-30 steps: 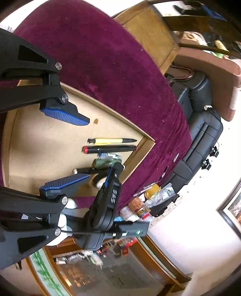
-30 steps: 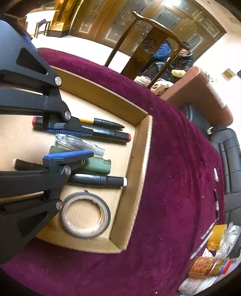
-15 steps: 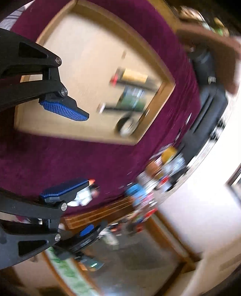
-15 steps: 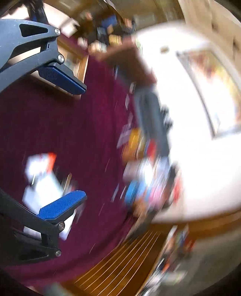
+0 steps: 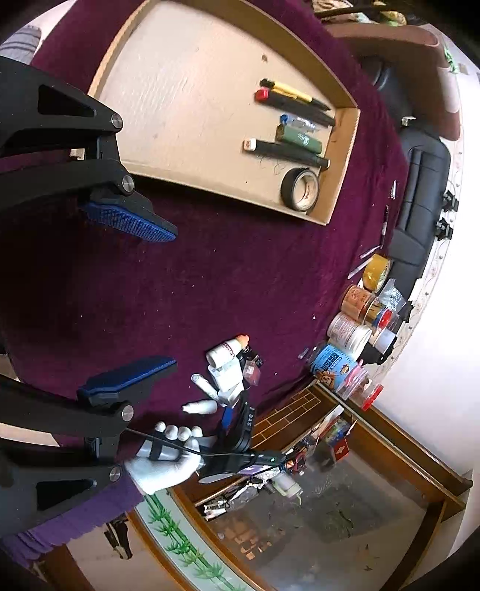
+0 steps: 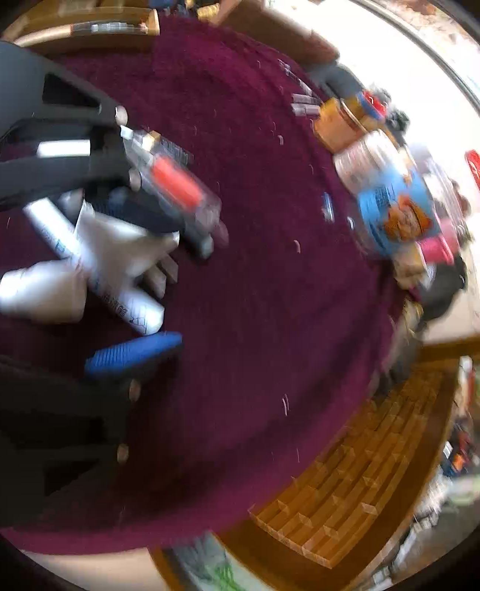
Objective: Organize rigid objects
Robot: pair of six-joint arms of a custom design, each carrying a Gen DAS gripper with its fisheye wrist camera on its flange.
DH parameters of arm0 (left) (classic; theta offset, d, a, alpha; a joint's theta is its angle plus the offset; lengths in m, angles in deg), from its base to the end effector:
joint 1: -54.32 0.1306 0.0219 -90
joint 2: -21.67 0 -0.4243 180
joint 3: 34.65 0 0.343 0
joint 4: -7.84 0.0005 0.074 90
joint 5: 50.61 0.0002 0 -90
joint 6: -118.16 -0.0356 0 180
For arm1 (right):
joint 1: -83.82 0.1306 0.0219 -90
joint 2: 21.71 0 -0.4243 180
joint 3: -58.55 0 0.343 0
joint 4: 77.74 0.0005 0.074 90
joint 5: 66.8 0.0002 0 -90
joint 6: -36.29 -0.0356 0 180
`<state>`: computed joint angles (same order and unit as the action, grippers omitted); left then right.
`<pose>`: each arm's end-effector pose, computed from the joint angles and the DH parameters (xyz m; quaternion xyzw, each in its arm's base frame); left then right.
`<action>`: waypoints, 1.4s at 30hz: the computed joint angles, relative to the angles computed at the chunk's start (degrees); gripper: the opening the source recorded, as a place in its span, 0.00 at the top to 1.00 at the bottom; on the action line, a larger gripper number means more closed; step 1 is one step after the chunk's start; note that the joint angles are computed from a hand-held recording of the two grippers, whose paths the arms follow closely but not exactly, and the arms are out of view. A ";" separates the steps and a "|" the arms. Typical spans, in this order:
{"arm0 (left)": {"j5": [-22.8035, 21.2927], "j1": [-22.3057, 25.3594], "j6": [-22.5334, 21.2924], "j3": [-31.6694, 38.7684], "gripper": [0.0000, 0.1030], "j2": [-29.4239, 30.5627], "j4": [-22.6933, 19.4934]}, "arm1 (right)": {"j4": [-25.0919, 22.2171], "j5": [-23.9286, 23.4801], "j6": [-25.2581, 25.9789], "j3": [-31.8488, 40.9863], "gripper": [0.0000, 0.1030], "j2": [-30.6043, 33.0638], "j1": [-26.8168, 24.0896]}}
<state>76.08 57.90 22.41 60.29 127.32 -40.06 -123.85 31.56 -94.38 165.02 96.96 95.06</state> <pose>0.5270 0.0112 0.3878 0.1024 0.9120 -0.2811 0.2806 0.6072 0.1149 0.3374 0.2630 0.9229 0.0561 0.2755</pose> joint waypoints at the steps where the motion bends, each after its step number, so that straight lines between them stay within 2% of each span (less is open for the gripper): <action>1: -0.31 0.15 -0.02 -0.21 0.44 -0.17 0.05 | -1.89 -0.43 1.74 1.85 0.62 0.84 1.07; 3: -0.69 0.16 0.12 -0.24 0.44 -0.18 0.05 | -2.06 -1.93 4.74 2.05 0.62 1.03 2.49; 6: -1.32 -0.46 -0.11 -0.14 0.44 0.20 -0.12 | -0.38 -8.69 7.66 0.46 0.62 0.35 4.51; 8: -1.14 -0.75 -0.56 -0.03 0.44 0.68 -0.99 | 2.34 -12.84 9.09 -2.17 0.62 -1.18 5.33; 9: -1.21 -0.89 -0.73 -0.01 0.44 0.93 -1.43 | 4.92 -12.60 8.80 -4.25 0.62 -2.49 5.62; 11: -2.04 -1.14 -1.05 -0.16 0.44 1.29 -1.92 | 10.87 -8.13 7.75 -9.03 0.62 -5.81 6.20; 13: -2.89 -1.52 -1.47 -0.27 0.44 1.51 -2.25 | 17.00 -5.60 6.35 -13.79 0.61 -8.45 5.94; 16: -4.69 -2.84 -3.44 -0.82 0.44 1.48 -2.56 | 23.48 -0.55 4.32 -19.58 0.61 -10.79 5.65; 17: -5.18 -3.34 -4.30 -0.88 0.44 1.53 -2.78 | 23.75 -0.04 4.17 -18.90 0.61 -10.00 5.31; 19: -6.37 -4.69 -6.14 -0.87 0.44 1.66 -3.25 | 26.76 0.83 2.41 -21.96 0.61 -10.78 4.74; 21: -7.76 -6.20 -7.68 -0.98 0.44 1.62 -2.62 | 29.49 -0.95 0.61 -22.36 0.61 -9.95 4.01; 24: -10.47 -8.60 -9.45 -1.42 0.44 1.70 0.75 | 30.65 -1.59 -0.15 -22.42 0.55 -9.94 3.91; 27: -13.20 -10.85 -10.82 -1.19 0.44 2.98 3.62 | 30.36 -1.08 0.45 -22.29 0.55 -9.92 4.28; 33: -18.32 -14.92 -12.87 0.71 0.44 6.44 3.88 | 32.25 -1.37 0.14 -23.88 0.55 -10.10 4.11; 36: -23.06 -17.47 -15.85 1.05 0.44 7.77 4.91 | 33.13 -1.71 -0.43 -24.45 0.55 -10.32 3.84; 37: -24.20 -17.96 -16.58 0.30 0.50 7.58 6.48 | 33.28 -1.77 -0.52 -24.54 0.55 -10.35 3.78; 39: -22.43 -17.61 -16.41 0.82 0.61 7.55 5.69 | 33.56 -2.08 -0.63 -24.63 0.55 -10.33 3.66; 42: -17.63 -15.57 -14.03 2.83 0.61 8.10 1.73 | 33.56 -2.35 -0.57 -24.47 0.55 -10.19 3.61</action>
